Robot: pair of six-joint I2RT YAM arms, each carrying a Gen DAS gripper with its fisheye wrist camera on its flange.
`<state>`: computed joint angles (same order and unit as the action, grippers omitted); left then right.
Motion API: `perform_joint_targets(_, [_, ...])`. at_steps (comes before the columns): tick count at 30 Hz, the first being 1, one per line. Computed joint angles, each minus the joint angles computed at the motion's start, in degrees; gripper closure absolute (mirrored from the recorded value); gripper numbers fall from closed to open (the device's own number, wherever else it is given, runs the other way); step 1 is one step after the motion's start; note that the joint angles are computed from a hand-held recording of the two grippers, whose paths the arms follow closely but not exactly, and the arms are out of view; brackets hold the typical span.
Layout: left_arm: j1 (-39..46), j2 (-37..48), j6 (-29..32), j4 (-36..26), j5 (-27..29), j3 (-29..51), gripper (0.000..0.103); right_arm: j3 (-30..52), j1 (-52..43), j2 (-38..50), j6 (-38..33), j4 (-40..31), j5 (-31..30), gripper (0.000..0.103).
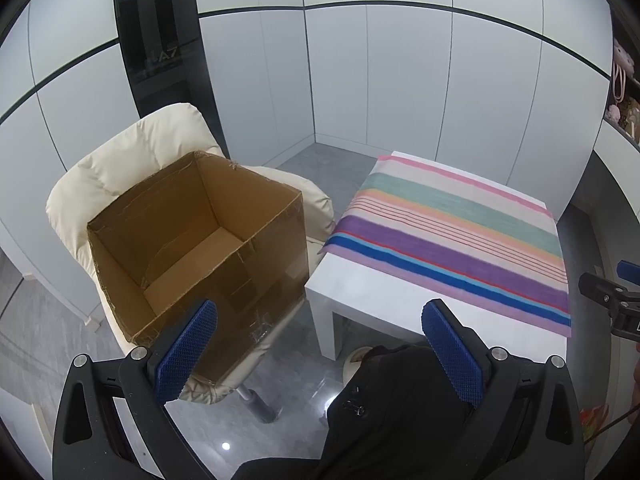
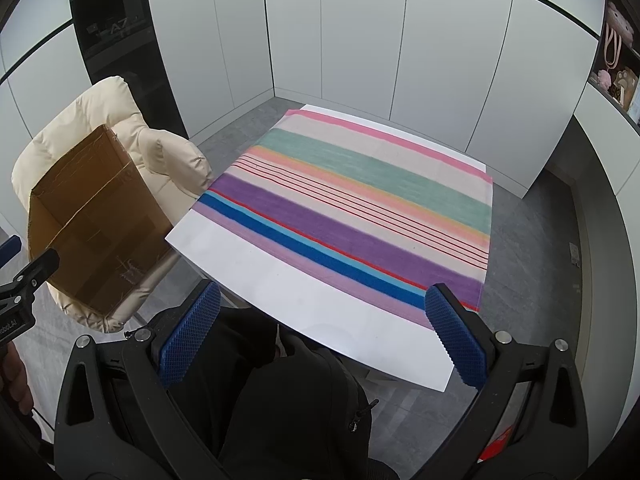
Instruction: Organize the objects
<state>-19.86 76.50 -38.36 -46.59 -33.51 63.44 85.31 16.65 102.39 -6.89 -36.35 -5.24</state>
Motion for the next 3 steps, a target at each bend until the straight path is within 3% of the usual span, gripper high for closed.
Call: perform_joint_targets(3, [-0.05, 0.16, 0.12, 0.1, 0.17, 0.16, 0.0, -0.08, 0.03, -0.04, 0.08, 0.08, 0.01, 0.0])
